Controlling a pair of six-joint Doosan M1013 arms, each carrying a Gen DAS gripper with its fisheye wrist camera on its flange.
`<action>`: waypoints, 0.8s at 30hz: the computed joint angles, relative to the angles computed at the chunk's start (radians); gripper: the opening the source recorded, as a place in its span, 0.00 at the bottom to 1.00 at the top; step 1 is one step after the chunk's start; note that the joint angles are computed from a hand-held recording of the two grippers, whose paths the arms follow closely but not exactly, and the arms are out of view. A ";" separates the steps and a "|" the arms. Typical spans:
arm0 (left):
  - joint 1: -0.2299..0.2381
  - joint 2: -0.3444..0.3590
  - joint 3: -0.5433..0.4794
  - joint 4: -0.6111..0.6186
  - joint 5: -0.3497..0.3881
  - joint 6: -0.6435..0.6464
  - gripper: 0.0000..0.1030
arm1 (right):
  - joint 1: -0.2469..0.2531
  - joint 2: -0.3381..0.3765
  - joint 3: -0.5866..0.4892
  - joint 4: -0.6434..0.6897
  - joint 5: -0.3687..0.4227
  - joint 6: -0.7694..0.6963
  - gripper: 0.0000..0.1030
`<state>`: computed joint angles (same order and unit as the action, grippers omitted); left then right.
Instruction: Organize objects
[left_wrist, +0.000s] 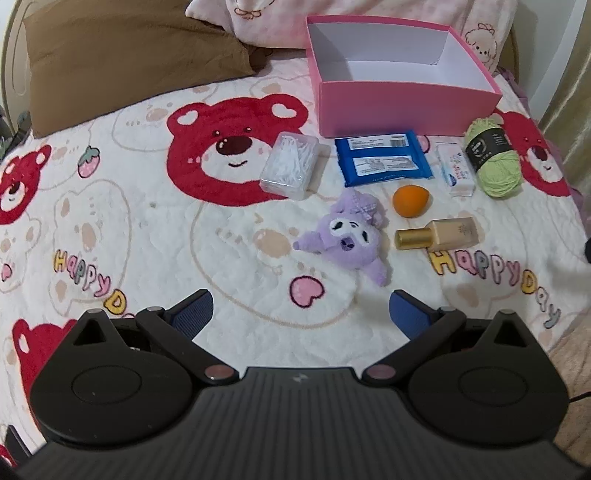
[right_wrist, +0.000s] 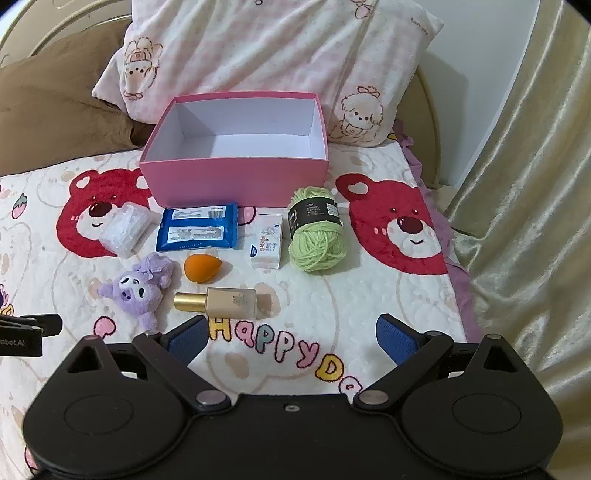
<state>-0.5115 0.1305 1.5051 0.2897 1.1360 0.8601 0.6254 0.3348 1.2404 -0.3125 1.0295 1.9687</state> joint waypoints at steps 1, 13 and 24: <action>0.001 -0.002 0.000 -0.005 -0.002 0.000 1.00 | 0.000 0.000 0.000 -0.001 0.001 -0.001 0.96; -0.010 -0.006 0.007 0.014 -0.002 -0.008 1.00 | 0.005 0.001 0.001 -0.003 0.000 -0.009 0.96; -0.015 -0.006 0.017 0.018 -0.018 -0.014 1.00 | 0.005 0.000 0.004 -0.001 -0.005 -0.016 0.96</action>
<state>-0.5268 0.1248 1.5219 0.3078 1.1178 0.8463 0.6307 0.3345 1.2443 -0.3137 1.0244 1.9522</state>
